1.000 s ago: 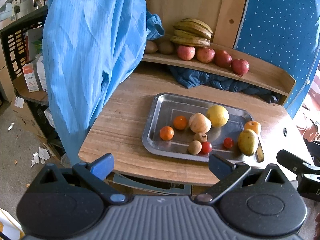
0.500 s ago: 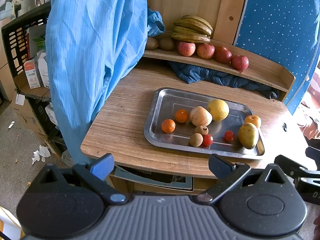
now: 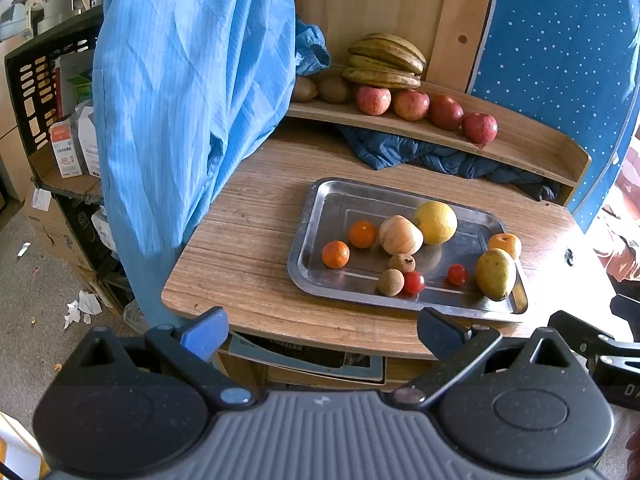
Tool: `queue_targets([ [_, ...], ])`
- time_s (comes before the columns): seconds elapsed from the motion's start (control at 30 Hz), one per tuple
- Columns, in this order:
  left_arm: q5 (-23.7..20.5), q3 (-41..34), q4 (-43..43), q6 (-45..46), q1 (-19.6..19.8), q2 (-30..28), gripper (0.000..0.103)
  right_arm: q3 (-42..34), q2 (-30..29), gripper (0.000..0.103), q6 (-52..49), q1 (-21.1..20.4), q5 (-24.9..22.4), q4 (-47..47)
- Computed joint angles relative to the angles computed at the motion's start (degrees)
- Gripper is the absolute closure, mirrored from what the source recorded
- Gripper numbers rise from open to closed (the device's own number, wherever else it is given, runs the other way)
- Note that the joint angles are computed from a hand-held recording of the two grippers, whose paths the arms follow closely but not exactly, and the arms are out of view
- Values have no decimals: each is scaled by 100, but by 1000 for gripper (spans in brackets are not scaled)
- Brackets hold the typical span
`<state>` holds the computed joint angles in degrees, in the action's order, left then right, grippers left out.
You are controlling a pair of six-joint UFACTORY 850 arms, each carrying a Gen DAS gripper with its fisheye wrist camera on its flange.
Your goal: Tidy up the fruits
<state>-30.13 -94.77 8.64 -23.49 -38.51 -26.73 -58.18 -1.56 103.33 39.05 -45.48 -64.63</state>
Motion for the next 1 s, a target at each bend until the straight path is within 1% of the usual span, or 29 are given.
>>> queue_targets([
  [1.0,-30,-52,39,-37,-36,-28,1,28,40,1,-3,-28,-5,15],
])
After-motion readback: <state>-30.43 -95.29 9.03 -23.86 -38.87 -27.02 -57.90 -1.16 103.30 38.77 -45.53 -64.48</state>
